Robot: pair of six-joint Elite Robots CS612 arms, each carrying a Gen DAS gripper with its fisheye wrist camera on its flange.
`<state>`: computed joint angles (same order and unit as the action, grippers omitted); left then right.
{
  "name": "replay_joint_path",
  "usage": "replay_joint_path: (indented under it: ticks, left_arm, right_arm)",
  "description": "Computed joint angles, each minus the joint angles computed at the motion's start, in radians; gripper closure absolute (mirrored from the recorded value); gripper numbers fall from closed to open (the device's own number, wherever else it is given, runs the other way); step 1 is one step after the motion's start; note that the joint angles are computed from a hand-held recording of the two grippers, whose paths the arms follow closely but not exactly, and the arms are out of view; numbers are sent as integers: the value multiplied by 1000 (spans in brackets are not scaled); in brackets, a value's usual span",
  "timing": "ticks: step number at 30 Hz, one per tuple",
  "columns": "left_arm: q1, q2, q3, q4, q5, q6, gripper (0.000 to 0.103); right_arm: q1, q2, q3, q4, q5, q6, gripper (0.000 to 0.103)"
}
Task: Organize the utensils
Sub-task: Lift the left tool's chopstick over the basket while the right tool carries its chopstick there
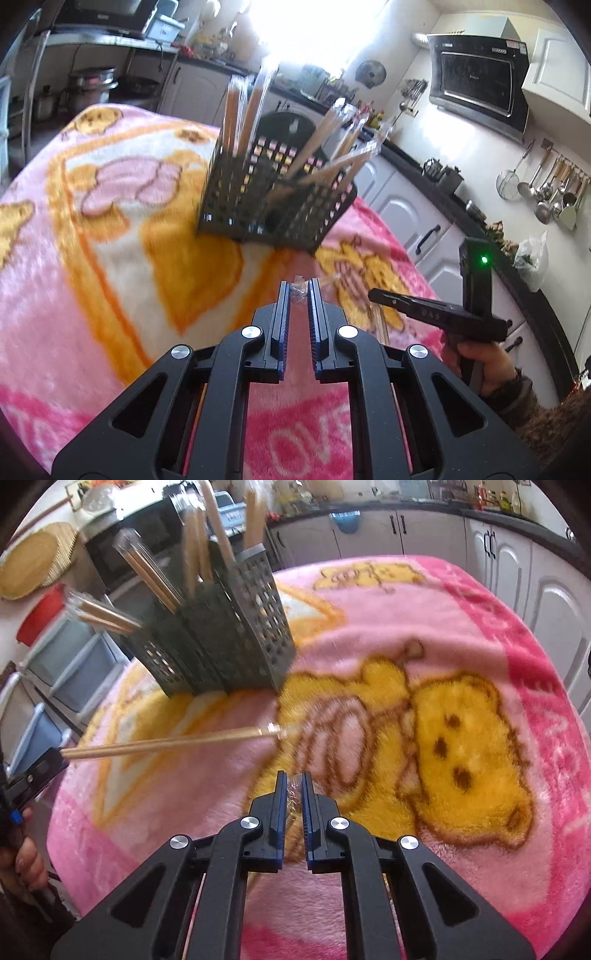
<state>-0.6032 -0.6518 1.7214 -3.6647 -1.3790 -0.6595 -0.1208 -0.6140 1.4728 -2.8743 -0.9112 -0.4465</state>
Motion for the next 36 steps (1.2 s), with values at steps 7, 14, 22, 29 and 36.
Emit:
replay_joint_path:
  ticks: [7, 14, 22, 29, 36]
  left_arm:
    - [2, -15, -11, -43, 29, 50, 97]
    - [1, -29, -31, -84, 51, 113, 97]
    - [0, -38, -52, -115, 58, 158, 97]
    - [4, -42, -61, -147, 59, 177, 97]
    - [8, -54, -69, -189, 64, 212, 97]
  right_arm:
    - [-14, -28, 37, -137, 118, 19, 96]
    - [-24, -50, 60, -295, 206, 89, 97]
    - [-30, -48, 51, -512, 277, 218, 97]
    - [-28, -35, 12, -671, 290, 341, 97]
    - [-26, -31, -25, -757, 316, 423, 97]
